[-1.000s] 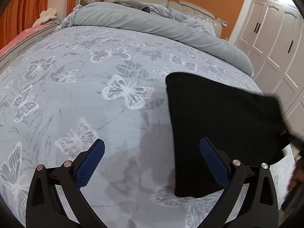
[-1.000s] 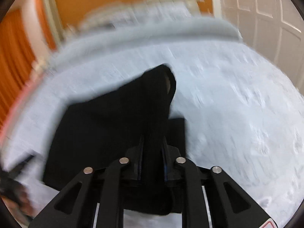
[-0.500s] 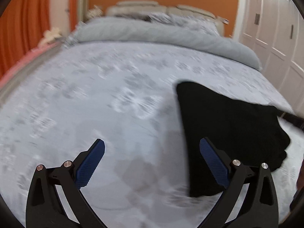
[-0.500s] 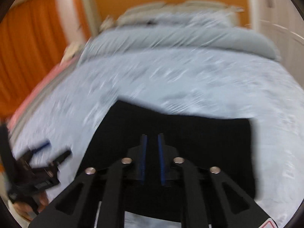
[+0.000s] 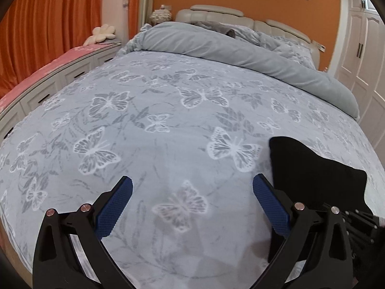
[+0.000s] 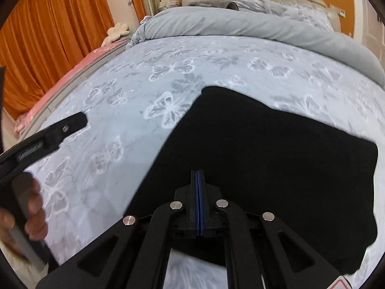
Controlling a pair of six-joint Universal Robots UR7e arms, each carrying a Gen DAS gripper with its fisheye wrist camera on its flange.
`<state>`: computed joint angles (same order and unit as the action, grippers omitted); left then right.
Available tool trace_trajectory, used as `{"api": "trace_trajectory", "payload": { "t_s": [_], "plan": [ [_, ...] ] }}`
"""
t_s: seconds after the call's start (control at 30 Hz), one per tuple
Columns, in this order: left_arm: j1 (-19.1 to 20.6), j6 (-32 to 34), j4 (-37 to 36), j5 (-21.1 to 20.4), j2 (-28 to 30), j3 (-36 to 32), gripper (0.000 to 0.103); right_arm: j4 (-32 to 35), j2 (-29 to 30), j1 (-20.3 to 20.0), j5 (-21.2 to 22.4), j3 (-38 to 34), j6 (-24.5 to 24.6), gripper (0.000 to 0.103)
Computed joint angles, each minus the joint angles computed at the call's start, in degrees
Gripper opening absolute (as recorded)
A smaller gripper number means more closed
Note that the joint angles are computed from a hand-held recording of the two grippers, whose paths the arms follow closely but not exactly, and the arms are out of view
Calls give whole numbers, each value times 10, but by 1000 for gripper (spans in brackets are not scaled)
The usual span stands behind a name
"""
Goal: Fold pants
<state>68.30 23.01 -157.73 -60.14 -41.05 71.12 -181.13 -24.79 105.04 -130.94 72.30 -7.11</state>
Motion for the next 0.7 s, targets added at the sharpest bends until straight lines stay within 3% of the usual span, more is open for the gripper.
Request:
{"api": "trace_trajectory", "payload": {
  "t_s": [0.07,0.13,0.23,0.33,0.47,0.6,0.7],
  "plan": [
    [-3,11,-5,0,1,8,98,46,17,-8,-17,-15,8,6],
    [-8,33,-17,9,2,21,98,36,18,3,-28,-12,9,6],
    [-12,53,-26,12,0,36,98,-60,-8,13,-17,23,-16,6],
    [-14,52,-17,8,0,42,98,-164,-38,8,-43,70,-8,6],
    [-18,59,-13,11,3,50,98,-201,-76,-6,-88,114,39,8],
    [-22,74,-23,19,6,59,98,-233,-83,-7,-134,120,20,8],
    [-24,75,-20,23,7,62,98,-248,-87,-11,-134,125,1,8]
  ]
}}
